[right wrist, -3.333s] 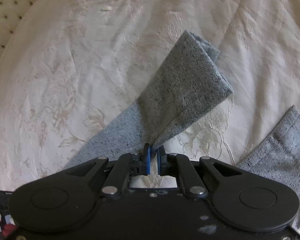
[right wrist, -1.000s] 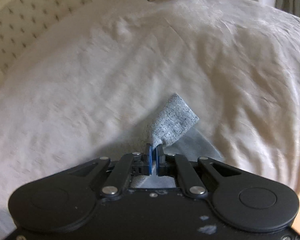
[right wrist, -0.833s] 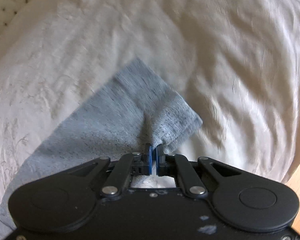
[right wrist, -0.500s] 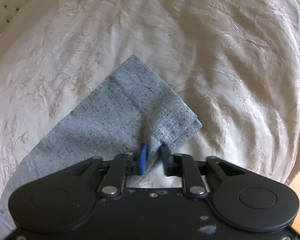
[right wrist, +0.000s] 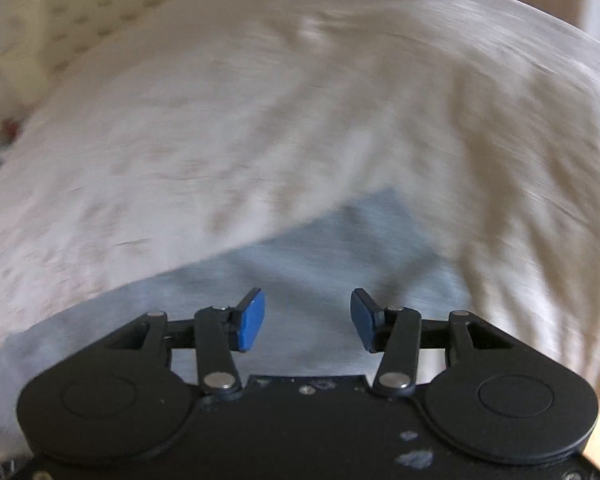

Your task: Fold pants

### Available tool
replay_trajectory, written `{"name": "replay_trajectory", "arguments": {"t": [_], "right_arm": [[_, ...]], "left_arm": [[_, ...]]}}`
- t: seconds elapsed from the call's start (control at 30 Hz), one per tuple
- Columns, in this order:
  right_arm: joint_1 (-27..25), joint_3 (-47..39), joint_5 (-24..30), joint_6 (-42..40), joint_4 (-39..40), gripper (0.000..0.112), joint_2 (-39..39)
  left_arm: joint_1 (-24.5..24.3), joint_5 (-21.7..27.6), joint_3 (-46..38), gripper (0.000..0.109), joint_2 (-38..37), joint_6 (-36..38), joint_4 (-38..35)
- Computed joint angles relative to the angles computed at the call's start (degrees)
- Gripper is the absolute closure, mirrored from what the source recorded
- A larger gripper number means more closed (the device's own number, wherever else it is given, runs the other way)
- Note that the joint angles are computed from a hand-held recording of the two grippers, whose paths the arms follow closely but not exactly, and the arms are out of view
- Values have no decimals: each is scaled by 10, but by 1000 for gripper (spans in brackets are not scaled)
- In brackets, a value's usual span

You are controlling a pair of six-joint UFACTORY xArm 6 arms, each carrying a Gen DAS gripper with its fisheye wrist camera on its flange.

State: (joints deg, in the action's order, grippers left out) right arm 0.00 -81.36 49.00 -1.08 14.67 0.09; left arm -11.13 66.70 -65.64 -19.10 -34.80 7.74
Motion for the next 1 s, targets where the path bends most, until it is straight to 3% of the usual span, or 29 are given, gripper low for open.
{"name": "replay_trajectory", "arguments": {"t": [0.1,0.23,0.37,0.5,0.73,0.83,1.0], "right_arm": [[30,-9,5,-93,68,59,3],[71,-32,53,-164,148,58,10],[118,-58,104,-183,194,57,23],[184,-82,142,-148,222,56,38],[320,-81,101,-94,183,54,55],[368,-87,73,-75,151,48,68],[442,-84,0,-83,47,40,92]], "left_arm": [[26,7,-4,105,2,-13,20],[70,4,-2,105,2,2,31],[113,-6,9,105,-4,45,26],[167,-11,22,105,-14,111,-5],[260,-6,29,105,-18,244,-54],[292,-12,26,105,-13,303,-62],[340,-11,12,105,-2,358,-94]]}}
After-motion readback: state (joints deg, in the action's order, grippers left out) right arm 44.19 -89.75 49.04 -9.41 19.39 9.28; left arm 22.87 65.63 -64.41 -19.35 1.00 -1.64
